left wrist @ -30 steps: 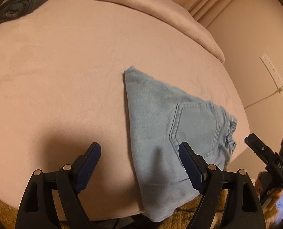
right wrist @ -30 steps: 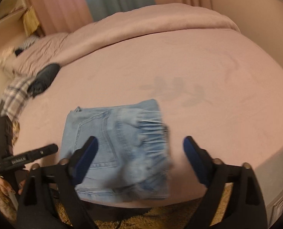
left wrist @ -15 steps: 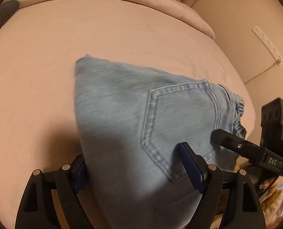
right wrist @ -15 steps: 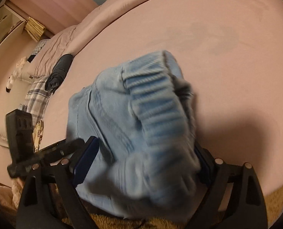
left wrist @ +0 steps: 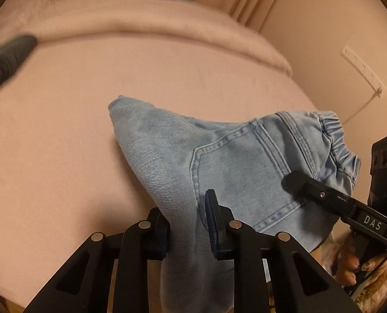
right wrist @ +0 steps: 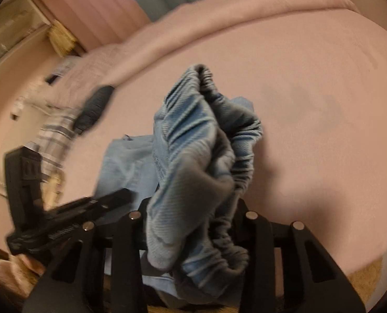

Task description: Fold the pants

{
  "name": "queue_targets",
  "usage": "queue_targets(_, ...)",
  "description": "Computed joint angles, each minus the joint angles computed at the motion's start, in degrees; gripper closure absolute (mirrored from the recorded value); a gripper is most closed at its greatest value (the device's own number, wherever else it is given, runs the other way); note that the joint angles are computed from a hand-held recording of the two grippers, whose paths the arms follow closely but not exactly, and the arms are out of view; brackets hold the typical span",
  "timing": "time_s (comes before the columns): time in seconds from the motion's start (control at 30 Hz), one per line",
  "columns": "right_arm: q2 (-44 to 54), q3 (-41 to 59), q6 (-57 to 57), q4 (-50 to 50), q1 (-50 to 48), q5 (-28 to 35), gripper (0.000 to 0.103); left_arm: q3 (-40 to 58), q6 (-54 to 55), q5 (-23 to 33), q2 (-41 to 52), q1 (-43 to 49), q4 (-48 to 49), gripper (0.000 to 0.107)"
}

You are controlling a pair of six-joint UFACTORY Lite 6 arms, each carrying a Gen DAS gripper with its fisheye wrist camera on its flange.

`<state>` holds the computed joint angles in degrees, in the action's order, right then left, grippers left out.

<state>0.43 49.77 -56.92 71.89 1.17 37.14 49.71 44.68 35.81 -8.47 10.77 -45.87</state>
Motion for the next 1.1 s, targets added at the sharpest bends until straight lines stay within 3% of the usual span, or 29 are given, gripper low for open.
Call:
queue_targets(0.13,4.8,9.3,1.2,1.0,3.0,-0.4,0.064,9.1,-1.3,2.2,5.5,4.0,0.6,0.086)
queue_targets(0.23,13.1,18.4,4.7,0.9,5.8,0.2,0.064,12.8,-0.4,0.6,9.8,6.4,1.1,0.086)
queue_targets(0.37,23.5,27.2,6.9,0.5,10.9,-3.5,0.064,18.5,-4.5,-4.4,20.2,6.5,6.5,0.086)
queue_targets(0.47,30.3,32.2,14.8,-5.4,14.1,-5.4,0.063,21.3,-10.1,-6.4,28.2,6.8,12.4,0.086)
queue_targets(0.53,33.8,33.2,22.7,-15.3,17.0,-10.2,0.052,19.3,-8.3,-9.9,29.9,6.7,11.0,0.079)
queue_targets(0.6,35.3,32.4,23.7,-17.7,18.2,-13.3,0.049,16.4,-6.7,-11.3,28.3,8.4,10.0,0.075)
queue_targets(0.77,36.2,33.0,21.9,-16.1,16.2,-10.5,0.049,15.3,-15.3,-13.2,26.7,5.3,15.4,0.074)
queue_targets(0.87,34.7,31.1,20.8,-14.8,16.8,-11.9,0.049,12.2,-19.7,-15.1,23.5,4.2,18.3,0.066)
queue_targets(0.93,33.4,29.1,19.5,-12.7,17.0,-12.8,0.048,11.6,-24.4,-15.6,22.5,3.2,21.8,0.056)
queue_targets(1.03,31.5,27.7,22.2,-13.7,17.4,-13.2,0.039,8.1,-25.1,-12.7,17.5,4.5,23.8,0.049)
queue_targets(1.1,29.0,25.6,26.2,-18.4,18.0,-14.3,0.025,6.6,-23.7,-9.2,14.5,6.0,22.5,0.044)
